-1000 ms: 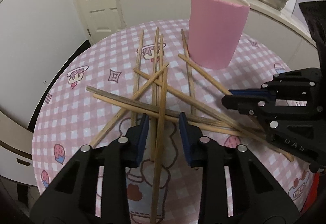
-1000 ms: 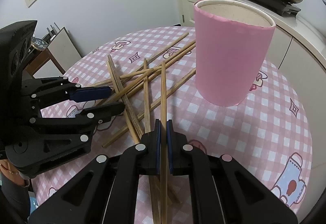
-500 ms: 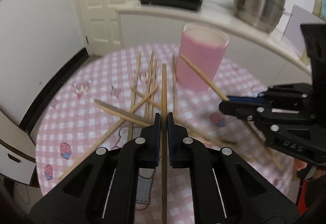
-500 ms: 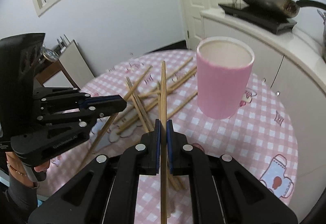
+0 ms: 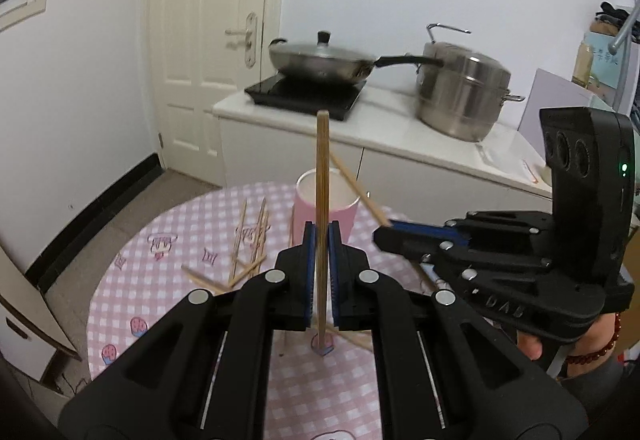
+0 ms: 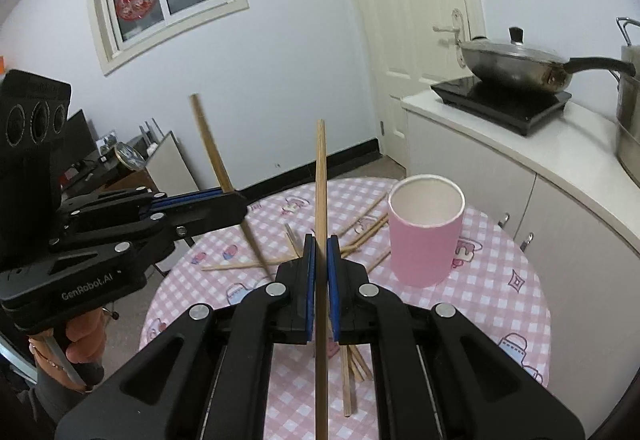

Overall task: Organize utensils
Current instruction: 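Lift both held chopsticks upright and carry them over the pink cup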

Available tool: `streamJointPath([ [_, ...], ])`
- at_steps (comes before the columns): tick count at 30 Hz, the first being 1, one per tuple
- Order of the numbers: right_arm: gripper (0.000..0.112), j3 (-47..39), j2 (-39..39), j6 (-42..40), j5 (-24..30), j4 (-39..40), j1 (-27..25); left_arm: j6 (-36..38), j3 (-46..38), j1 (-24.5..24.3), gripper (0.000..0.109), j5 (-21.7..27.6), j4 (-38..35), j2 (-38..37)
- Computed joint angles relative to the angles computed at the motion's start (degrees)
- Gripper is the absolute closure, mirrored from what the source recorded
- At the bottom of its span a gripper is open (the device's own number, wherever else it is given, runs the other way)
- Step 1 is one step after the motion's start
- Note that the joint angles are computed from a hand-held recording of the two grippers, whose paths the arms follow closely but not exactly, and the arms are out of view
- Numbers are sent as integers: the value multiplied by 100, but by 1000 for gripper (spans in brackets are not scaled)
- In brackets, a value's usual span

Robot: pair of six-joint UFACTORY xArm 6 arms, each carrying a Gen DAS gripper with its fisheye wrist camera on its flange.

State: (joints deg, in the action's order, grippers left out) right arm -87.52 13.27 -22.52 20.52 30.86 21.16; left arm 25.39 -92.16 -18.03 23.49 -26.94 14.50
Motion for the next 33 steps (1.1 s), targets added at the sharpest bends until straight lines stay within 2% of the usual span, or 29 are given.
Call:
streamJointPath([
  [2,108,45,-49,-34,-71,-40,14,30,-32,-41,102,3,-30,-13],
  [9,105,14,-91,-562,64,670,-52,-182,-267,-158,102,-4,140,55],
  [11,108,72,-126,-630,-79,732,-40,-154,-363,-174,102,32,96,106],
  [13,112,81,-137,-566,-86,603,-50,-268,-485,-185,102,62,199,189],
  [15,112,24,-114,-518,35,490,-68,-173,-584,-188,102,141,88,251],
  [21,112,-190,122,-53,494,-69,-153,-474,-524,-80,102,281,380,353],
  [22,108,-339,260,133,760,-222,-206,-511,-510,-48,102,307,415,380],
  [24,107,-463,419,370,946,-431,-240,-567,-442,12,102,295,489,411],
  [27,105,-741,745,423,1279,-515,-266,-393,-368,131,102,299,136,393],
  [33,93,-1434,1412,817,1559,-1503,-162,-302,-547,379,102,529,-262,501],
])
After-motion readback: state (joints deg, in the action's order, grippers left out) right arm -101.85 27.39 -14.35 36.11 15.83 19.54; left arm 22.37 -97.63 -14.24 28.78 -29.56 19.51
